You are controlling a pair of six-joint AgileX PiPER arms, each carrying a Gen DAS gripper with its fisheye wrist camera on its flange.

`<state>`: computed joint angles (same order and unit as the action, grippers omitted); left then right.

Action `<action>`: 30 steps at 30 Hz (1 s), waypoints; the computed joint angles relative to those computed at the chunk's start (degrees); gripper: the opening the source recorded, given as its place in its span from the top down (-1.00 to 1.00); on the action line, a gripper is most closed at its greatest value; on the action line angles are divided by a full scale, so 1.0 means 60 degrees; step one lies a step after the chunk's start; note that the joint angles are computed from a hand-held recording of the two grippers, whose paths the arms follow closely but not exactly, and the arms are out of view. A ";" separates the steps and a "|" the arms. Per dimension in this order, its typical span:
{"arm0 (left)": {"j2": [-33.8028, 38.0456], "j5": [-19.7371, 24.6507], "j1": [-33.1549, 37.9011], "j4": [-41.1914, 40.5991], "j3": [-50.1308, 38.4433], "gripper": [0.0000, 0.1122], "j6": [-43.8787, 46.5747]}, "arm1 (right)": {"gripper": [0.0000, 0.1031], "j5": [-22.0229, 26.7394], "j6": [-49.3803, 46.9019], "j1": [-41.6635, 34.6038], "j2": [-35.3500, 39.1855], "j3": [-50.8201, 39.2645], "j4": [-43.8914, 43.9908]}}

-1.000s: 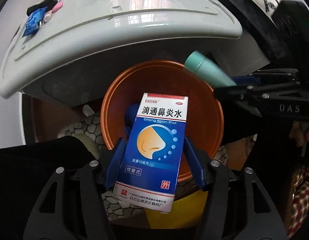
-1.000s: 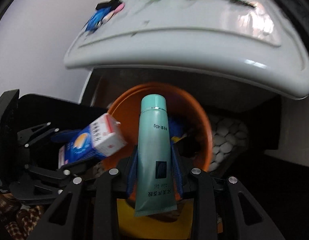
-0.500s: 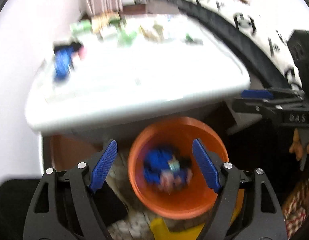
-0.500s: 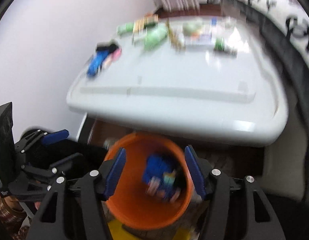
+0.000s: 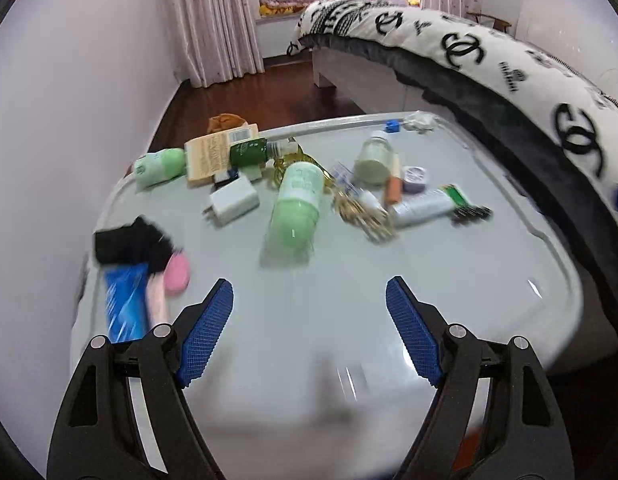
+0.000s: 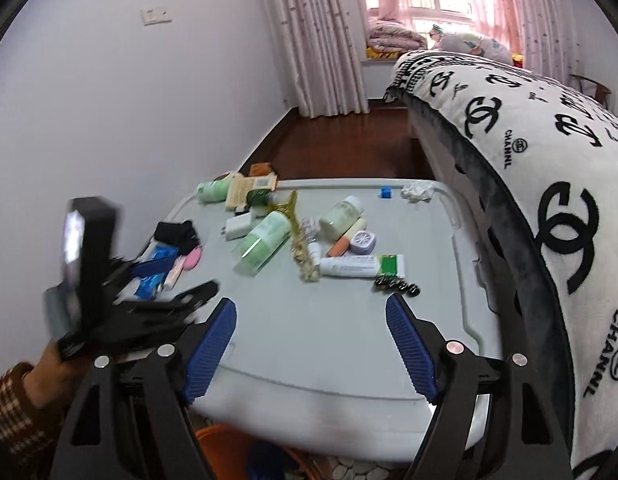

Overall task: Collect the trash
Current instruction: 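Grasp the green-capped cylinder with the left tool while the right tool grasps the white-capped jar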

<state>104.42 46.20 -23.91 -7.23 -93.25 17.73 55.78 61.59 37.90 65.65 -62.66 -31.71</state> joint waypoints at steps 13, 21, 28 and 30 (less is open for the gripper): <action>0.4661 0.1730 -0.0417 0.0833 -0.5526 -0.19 -0.0536 | -0.49 -0.1216 -0.1080 -0.2170 0.0157 0.1105 0.1051; 0.3498 0.1218 0.0098 0.0108 -0.3759 0.15 -0.1030 | -0.49 -0.1355 -0.2950 -0.2831 0.1893 -0.0656 0.1358; 0.1210 0.0248 0.0571 0.0019 -0.0854 0.15 -0.1091 | -0.49 -0.2252 -0.4807 -0.4197 0.4257 -0.2474 0.3025; 0.0705 -0.0031 0.0614 -0.0092 -0.0244 0.15 -0.0917 | -0.49 -0.2296 -0.5201 -0.4570 0.5298 -0.3317 0.3550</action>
<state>108.66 46.02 -20.23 -7.78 -94.71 12.22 42.00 30.39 10.48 97.43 -82.56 -10.41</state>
